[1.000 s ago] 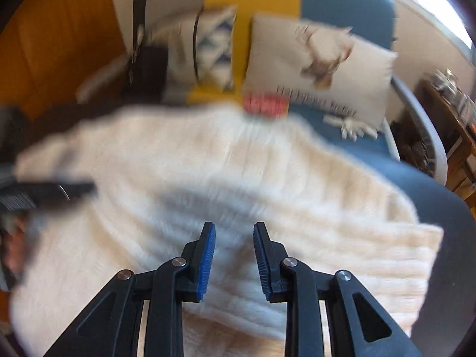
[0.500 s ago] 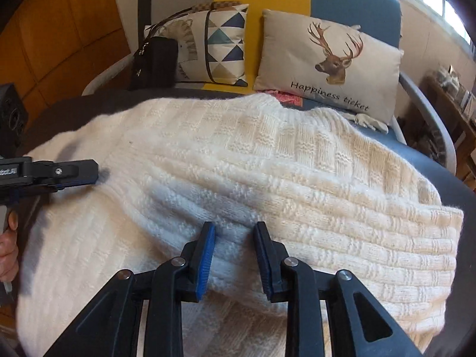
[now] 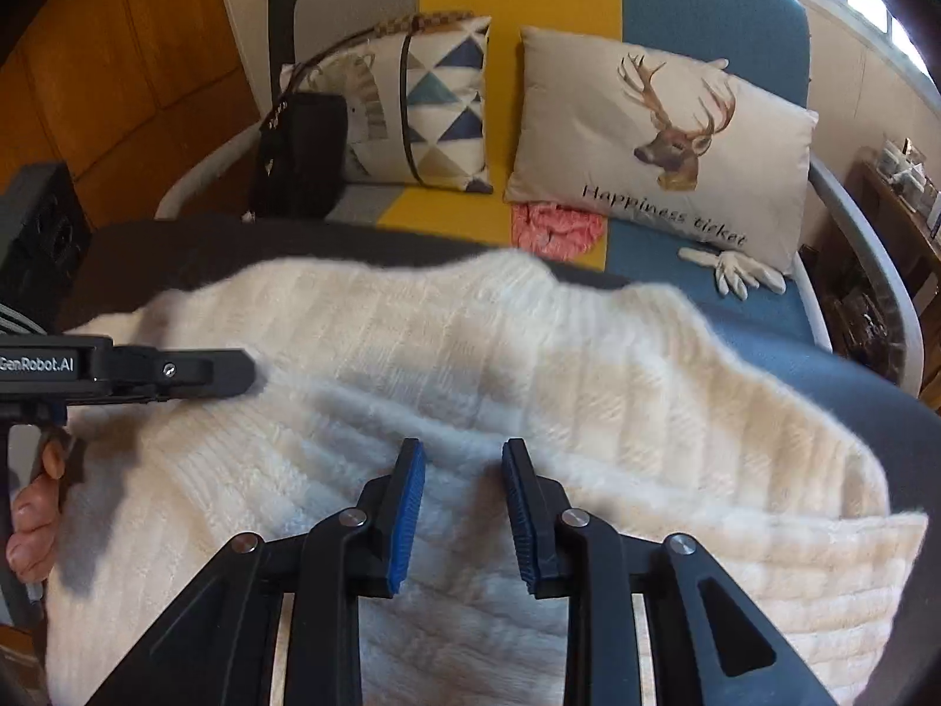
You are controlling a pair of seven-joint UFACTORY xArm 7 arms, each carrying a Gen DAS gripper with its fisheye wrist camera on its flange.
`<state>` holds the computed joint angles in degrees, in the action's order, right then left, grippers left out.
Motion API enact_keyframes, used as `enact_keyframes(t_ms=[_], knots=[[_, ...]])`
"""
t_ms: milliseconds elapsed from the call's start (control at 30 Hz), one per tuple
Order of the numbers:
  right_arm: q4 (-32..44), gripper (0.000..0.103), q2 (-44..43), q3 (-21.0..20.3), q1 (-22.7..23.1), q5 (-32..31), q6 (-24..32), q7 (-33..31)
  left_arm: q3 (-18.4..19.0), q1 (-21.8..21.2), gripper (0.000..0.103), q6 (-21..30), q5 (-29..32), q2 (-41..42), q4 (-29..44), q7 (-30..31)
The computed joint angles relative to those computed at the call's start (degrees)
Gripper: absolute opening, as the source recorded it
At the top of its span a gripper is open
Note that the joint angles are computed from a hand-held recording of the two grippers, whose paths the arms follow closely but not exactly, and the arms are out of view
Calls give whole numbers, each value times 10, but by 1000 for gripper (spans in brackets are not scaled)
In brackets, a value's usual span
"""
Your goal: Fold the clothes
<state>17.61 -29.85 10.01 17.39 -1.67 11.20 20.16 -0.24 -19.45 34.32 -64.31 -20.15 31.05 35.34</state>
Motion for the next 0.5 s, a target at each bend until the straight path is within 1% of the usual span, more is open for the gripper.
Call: enact_keyframes(t_ms=[33,67,100,133,200,267,300,333,400,433,467,500], knots=[[-9,27,-19,-7,-11,-1,1,1,-3,1,26,-11,2,-13,-7,3],[-13,27,-31,-23,-11,4,14,-6,-2,-2,26,-15,2,-20,-9,11],[-16,27,-45,-31,-25,3,33,-9,-2,-5,26,-19,2,-26,-11,19],[-23,27,-62,-18,-55,-10,47,-1,-1,-9,27,-23,2,-32,-13,28],[-41,27,-99,-7,-106,-31,76,14,-22,-5,30,-48,51,-12,-8,-7],[-57,27,-115,-2,-151,-49,94,32,-44,1,30,-71,107,11,-3,-49],[-61,27,-114,0,-176,-60,102,40,-31,-10,30,-73,109,13,-2,-53],[-64,27,-103,-15,-183,-66,106,37,-21,-18,30,-73,99,14,-1,-47],[-83,27,-111,-92,-153,-23,75,-21,-4,-32,30,-66,68,1,3,-31],[-83,27,-123,-106,-151,-19,81,-30,2,-37,30,-63,52,-5,5,-23],[-82,27,-135,-112,-154,-11,87,-38,3,-45,30,-63,42,-6,11,-9],[-84,27,-147,-136,-137,7,77,-62,2,-51,30,-63,33,-7,18,6]])
